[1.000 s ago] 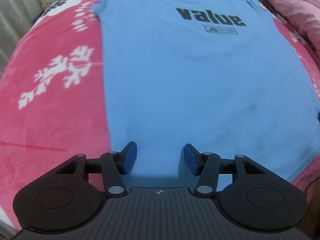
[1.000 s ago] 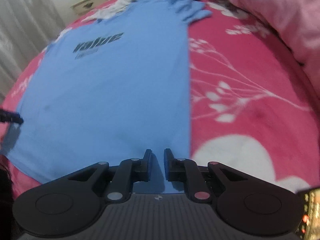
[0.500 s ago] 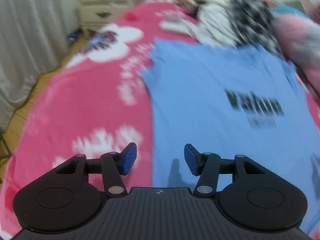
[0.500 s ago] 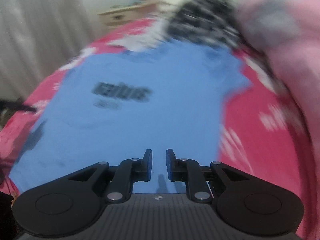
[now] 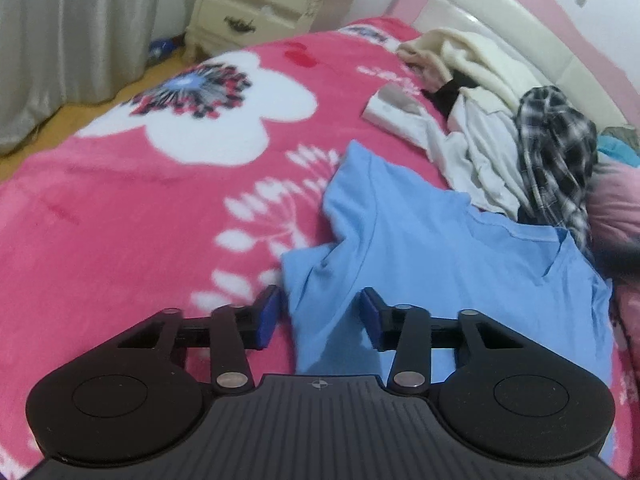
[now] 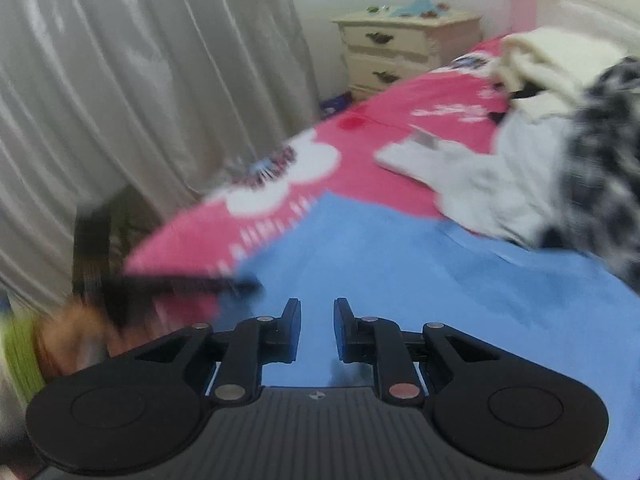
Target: Fold clothes
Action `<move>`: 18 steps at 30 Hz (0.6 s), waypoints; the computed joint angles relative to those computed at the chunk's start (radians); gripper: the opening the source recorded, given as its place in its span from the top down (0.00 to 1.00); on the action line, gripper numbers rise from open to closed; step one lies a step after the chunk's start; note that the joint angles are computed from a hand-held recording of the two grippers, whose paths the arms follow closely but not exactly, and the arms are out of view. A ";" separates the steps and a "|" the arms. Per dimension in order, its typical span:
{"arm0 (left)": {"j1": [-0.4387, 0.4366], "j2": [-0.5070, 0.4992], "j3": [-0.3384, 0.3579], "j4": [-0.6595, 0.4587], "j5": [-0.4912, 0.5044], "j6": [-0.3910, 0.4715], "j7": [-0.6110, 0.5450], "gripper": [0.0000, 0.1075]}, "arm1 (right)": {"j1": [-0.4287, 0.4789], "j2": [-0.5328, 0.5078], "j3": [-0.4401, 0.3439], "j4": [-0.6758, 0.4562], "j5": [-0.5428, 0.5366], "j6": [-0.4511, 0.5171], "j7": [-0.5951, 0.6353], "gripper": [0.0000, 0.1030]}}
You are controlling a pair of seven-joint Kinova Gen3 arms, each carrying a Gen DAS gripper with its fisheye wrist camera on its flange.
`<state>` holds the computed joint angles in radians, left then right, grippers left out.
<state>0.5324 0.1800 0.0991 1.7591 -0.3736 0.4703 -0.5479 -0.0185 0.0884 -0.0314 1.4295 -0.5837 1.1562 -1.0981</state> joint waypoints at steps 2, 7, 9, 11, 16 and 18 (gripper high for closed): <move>0.040 0.000 -0.030 0.014 -0.071 -0.015 0.068 0.71 | -0.085 0.092 0.015 -0.075 0.011 -0.020 -0.081 0.71; 0.127 -0.002 -0.101 0.061 -0.235 -0.074 0.262 0.84 | -0.316 0.244 0.091 -0.193 0.146 -0.108 -0.248 0.71; 0.174 -0.001 -0.135 0.073 -0.316 -0.082 0.344 0.92 | -0.409 0.306 0.175 -0.240 0.173 -0.097 -0.300 0.71; 0.260 -0.001 -0.203 0.077 -0.397 -0.076 0.416 0.94 | -0.486 0.353 0.268 -0.270 0.179 -0.072 -0.324 0.89; 0.491 -0.047 -0.366 0.093 -0.600 -0.057 0.511 0.95 | -0.401 0.273 0.239 -0.116 0.023 -0.198 -0.194 0.99; 0.584 -0.069 -0.424 0.106 -0.682 -0.064 0.529 0.94 | -0.308 0.188 0.175 -0.027 -0.058 -0.251 -0.116 0.99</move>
<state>1.1164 0.1112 -0.3252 1.8649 -1.0553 0.4061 -0.0184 -0.3268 0.2763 0.1435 1.4022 -0.6420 0.9050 -1.2141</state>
